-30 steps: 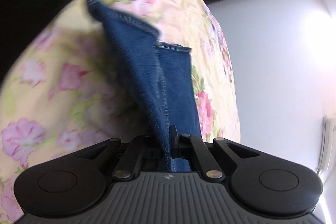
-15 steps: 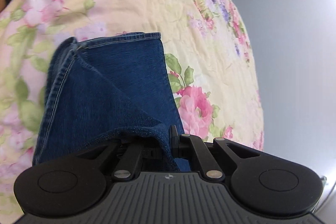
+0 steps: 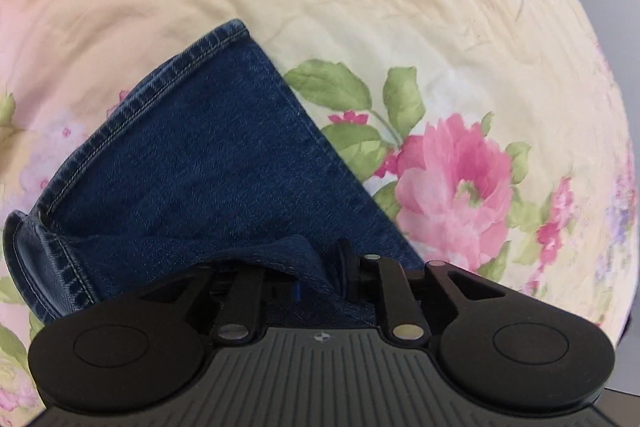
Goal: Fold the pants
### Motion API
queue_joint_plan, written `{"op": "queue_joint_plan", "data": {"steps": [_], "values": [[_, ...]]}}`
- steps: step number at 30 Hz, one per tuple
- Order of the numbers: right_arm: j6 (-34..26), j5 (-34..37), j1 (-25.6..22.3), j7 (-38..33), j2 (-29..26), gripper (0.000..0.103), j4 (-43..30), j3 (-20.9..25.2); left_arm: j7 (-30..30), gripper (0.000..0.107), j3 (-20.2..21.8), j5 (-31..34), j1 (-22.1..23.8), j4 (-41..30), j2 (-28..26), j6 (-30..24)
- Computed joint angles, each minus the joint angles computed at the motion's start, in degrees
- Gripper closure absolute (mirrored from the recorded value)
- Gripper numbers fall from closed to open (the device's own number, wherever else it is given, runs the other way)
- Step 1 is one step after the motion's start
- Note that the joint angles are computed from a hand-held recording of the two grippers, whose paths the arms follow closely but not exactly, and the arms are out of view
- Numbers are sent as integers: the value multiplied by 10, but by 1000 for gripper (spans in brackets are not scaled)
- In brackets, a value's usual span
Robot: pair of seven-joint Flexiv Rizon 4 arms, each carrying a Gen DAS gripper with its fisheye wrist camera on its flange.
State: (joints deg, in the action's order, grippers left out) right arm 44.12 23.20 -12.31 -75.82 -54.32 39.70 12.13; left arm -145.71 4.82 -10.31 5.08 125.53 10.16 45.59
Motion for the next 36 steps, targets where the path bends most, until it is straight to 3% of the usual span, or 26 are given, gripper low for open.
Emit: {"op": "queue_joint_plan", "data": {"steps": [4, 9, 12, 13, 15, 19, 23, 25, 29, 32, 36], "values": [[63, 14, -8, -104, 41, 76, 95, 23, 48, 83, 25, -60, -7, 47, 36, 37], [104, 97, -57, -270, 125, 76, 245, 87, -3, 82, 13, 66, 57, 25, 113, -10], [104, 158, -88, -354, 174, 76, 319, 111, -60, 42, -37, 223, 114, -14, 171, -61], [101, 178, -98, -377, 186, 75, 337, 117, -72, 24, -53, 266, 126, -19, 190, -67], [94, 225, -122, -428, 217, 72, 381, 133, -70, 20, -61, 301, 125, -15, 216, -74], [87, 284, -143, -512, 268, 71, 455, 140, -26, 22, -51, 287, 87, 33, 247, -61], [111, 281, -115, -555, 305, 69, 493, 113, -25, 22, -69, 270, 59, 89, 268, -60], [176, 264, -84, -579, 330, 67, 527, 91, -53, 25, -69, 245, 44, 128, 284, -44], [283, 209, -17, -561, 359, 62, 593, 28, -113, 25, -60, 172, 0, 221, 295, 81], [260, 184, -9, -478, 358, 62, 598, -9, -138, 22, -79, 157, 3, 246, 276, 151], [210, 236, -42, -423, 339, 62, 560, -12, -193, 18, -96, 157, 30, 261, 272, 195]]}}
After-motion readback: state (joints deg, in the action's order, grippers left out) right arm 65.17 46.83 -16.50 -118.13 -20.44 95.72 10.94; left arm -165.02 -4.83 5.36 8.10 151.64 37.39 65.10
